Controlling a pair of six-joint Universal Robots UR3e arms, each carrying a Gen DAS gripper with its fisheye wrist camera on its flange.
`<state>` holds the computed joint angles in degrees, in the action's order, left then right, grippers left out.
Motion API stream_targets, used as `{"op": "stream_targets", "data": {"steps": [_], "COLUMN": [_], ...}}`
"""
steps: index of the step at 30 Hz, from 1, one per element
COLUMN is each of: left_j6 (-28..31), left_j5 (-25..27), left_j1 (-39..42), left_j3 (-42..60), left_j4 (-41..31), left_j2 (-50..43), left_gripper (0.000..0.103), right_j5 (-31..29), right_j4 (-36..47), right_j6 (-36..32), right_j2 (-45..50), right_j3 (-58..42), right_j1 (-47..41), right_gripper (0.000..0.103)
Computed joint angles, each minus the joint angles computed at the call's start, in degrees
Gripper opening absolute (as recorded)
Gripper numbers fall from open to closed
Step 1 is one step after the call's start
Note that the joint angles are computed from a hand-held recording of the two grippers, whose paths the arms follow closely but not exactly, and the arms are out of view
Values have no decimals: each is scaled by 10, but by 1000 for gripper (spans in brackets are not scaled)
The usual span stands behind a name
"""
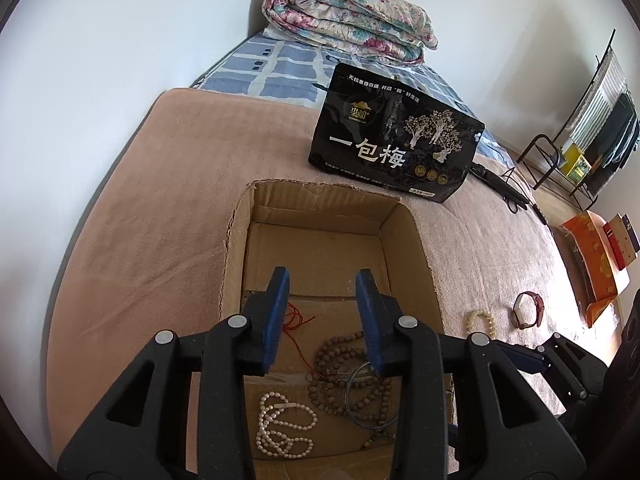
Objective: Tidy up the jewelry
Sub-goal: 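Open both tools to drop the pendant and bangle into the tray, then move both tools back toward the remaining jewelry on the bed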
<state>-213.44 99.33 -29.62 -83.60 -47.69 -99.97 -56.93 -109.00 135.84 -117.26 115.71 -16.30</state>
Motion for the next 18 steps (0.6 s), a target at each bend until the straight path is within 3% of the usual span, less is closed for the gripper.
{"op": "stream_targets", "data": {"steps": [11,18], "left_j6": [-17,-28], "left_j5": [52,83], "left_j1": [-40,-78], "left_j3": [35,80], "left_j4": [-36,-59], "left_j2": [9,-4], "left_gripper": [34,34], "right_j5": [18,40], "right_j4": [121,258], "right_j6": [-78,-182], "right_j2": [-81,-141], "right_j3": [-12,-41], "right_j1": [-75,-184], "right_gripper": [79,80]}}
